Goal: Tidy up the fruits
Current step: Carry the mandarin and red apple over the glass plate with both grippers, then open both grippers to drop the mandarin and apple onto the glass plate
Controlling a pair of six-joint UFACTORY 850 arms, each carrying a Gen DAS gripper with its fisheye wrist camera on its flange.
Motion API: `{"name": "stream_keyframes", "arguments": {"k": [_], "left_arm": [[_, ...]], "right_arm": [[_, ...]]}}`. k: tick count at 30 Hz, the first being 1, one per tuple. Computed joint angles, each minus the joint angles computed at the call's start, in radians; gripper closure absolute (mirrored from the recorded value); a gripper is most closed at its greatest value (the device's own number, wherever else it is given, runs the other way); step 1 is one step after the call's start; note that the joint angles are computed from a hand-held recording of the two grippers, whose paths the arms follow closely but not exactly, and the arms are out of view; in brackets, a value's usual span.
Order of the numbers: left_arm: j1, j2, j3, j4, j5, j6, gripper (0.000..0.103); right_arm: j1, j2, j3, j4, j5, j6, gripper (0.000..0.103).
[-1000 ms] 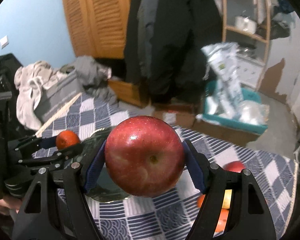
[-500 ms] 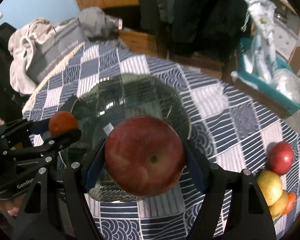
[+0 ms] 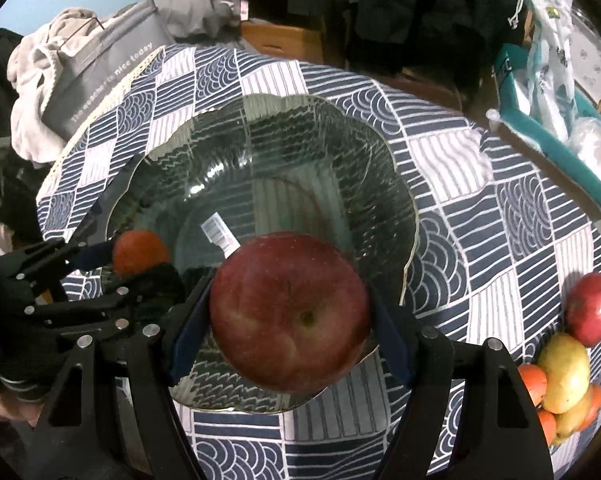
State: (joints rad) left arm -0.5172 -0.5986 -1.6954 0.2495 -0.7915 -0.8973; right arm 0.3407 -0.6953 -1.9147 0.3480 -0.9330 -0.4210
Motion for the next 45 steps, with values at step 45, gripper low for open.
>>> {"name": "stream_keyframes", "arguments": {"k": [45], "left_arm": [[-0.143,0.018,-0.174,0.245,0.124,-0.026,0.024]], "right_arm": [[-0.148,0.4,0.342,0.008,0.394,-0.002,0.027]]}}
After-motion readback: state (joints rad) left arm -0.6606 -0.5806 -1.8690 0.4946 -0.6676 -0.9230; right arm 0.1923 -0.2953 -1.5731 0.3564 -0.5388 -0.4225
